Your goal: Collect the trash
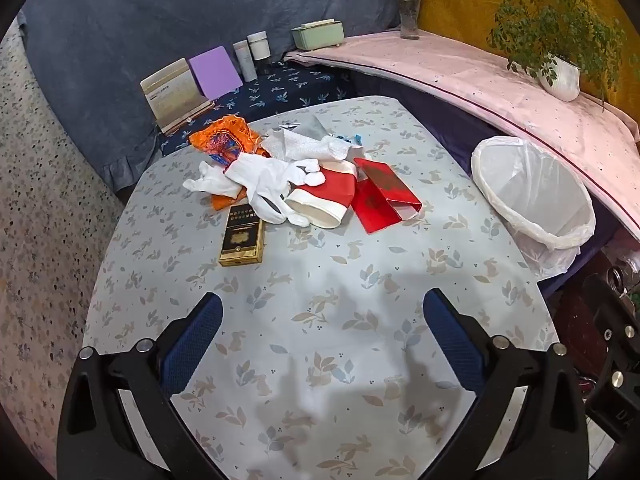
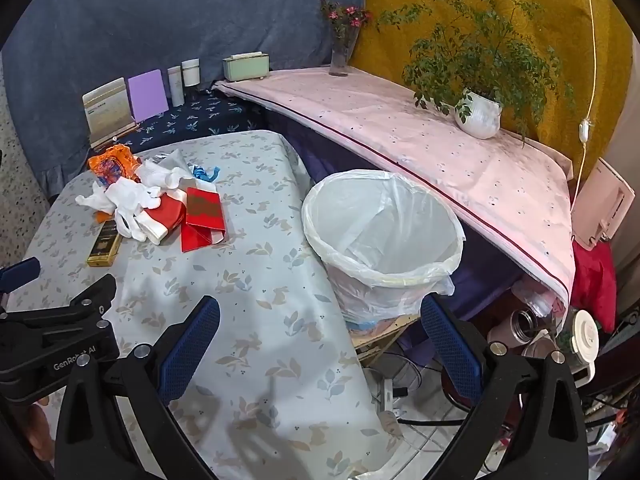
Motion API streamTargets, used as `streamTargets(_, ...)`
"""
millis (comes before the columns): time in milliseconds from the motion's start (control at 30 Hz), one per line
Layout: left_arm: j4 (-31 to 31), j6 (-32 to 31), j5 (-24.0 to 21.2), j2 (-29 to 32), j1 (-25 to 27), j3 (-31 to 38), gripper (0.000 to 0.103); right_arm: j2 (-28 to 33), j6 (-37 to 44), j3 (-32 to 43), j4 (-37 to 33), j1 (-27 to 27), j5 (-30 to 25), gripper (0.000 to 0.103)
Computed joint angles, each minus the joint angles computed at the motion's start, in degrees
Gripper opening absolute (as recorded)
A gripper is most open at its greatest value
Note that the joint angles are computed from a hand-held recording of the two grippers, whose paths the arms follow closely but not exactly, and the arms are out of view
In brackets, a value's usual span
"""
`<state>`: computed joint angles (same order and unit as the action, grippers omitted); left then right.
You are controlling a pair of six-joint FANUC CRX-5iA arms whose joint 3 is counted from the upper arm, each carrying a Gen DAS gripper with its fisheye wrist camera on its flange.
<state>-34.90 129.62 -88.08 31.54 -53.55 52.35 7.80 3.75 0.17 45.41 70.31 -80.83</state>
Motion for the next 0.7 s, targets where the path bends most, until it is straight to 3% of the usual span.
streamTargets(533,1.7,0.9,0.9,-1.3,0.6,-2.0,0.096,1.6,1.2,2.5,0.4,-0.1,0.0,0.096)
streamTargets(700,1.7,1.4,0.7,-1.1,0.5,-1.7,0.096,0.4,0.1,0.1,1.0,0.4,0.8,0.096)
